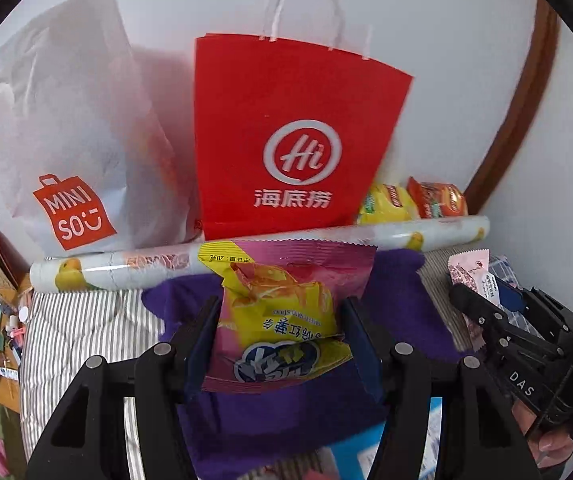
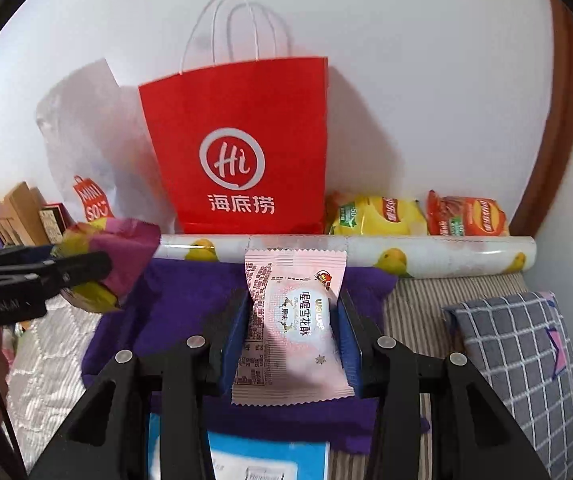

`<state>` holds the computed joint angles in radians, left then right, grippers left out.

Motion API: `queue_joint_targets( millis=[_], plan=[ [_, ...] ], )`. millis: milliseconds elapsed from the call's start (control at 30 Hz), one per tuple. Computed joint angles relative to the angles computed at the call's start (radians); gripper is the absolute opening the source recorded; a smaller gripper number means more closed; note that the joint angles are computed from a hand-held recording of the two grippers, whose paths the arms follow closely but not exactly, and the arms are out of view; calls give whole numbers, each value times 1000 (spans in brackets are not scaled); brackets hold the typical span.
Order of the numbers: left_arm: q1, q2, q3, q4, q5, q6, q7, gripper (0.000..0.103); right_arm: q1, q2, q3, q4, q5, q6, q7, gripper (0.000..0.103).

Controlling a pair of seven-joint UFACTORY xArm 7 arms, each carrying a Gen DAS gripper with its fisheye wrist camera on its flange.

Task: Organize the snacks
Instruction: 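Carry both snacks onto the purple towel and open the right tool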

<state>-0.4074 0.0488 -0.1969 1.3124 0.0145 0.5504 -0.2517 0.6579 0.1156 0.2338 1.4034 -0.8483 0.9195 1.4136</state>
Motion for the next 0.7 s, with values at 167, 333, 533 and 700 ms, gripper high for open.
queue_joint_targets(
  millis=[167,333,533,700],
  plan=[
    [21,62,9,17,-68,-10,37,59,-35,31,-29,-9,24,-79,-34,42],
    [41,119,14,33,-125,3,68,59,-55,58,-52,-33,48,-150,-63,43],
    [39,161,19,41,-114,10,72,59,-80,83,-74,-81,111,-248,-112,43],
    [37,190,19,56,-108,16,71,59,-85,125,-83,-48,192,-213,-234,43]
  ],
)
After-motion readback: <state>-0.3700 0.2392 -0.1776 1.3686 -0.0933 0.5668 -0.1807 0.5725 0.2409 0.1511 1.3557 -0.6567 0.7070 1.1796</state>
